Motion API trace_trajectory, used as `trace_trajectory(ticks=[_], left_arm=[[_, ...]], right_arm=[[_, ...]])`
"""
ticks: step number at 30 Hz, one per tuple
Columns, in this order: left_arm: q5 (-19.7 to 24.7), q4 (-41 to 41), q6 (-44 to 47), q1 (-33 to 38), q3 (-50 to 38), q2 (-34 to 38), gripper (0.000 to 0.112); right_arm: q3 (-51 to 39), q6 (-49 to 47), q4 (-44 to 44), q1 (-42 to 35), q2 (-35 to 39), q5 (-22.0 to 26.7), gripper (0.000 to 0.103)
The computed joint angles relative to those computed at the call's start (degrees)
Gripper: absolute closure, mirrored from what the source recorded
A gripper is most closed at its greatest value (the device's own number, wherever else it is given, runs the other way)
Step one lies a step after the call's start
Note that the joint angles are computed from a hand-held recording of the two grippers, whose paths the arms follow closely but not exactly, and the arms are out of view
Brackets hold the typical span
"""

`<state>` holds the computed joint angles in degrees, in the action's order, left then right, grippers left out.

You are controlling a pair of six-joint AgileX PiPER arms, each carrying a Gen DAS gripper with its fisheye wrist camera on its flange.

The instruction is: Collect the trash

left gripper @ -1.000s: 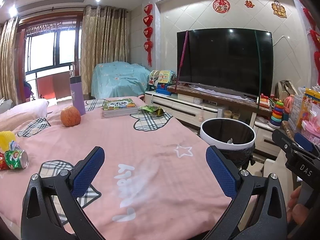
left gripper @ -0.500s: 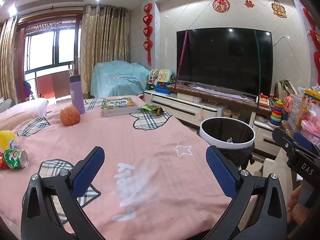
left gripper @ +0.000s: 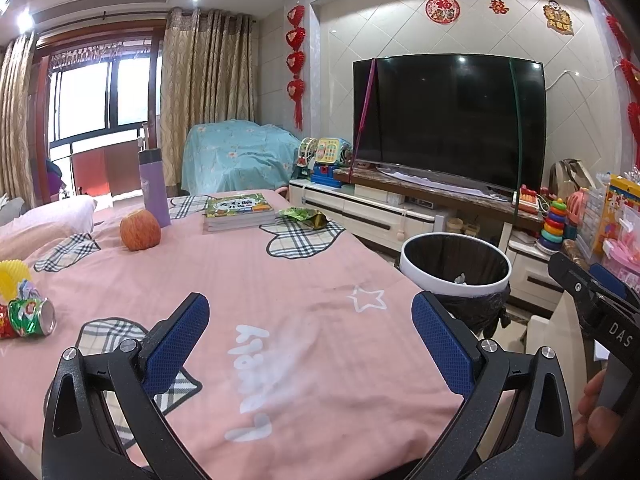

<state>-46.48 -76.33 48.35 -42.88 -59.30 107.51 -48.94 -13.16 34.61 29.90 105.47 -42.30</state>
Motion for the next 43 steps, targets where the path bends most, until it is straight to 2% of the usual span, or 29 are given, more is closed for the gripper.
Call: trace_trajectory(ticks=[25, 36, 43], left_arm=[[2.2, -0.2, 1.4, 1.3, -1.6, 1.2, 0.009], [3.8, 0.0, 1.5, 2.3, -2.0, 1.4, 0.009], [8.4, 0.0, 1.6, 5.5, -2.9, 2.2, 0.009]], right_arm=[[-0.2, 2.0, -1.5, -0.5, -0.2, 1.2, 0.000], [-2.0, 3.5, -3.0, -1.5, 0.7, 4.4, 0.000], [-5.6, 4.4, -4.4, -2.7, 2.8, 9.0, 0.000]])
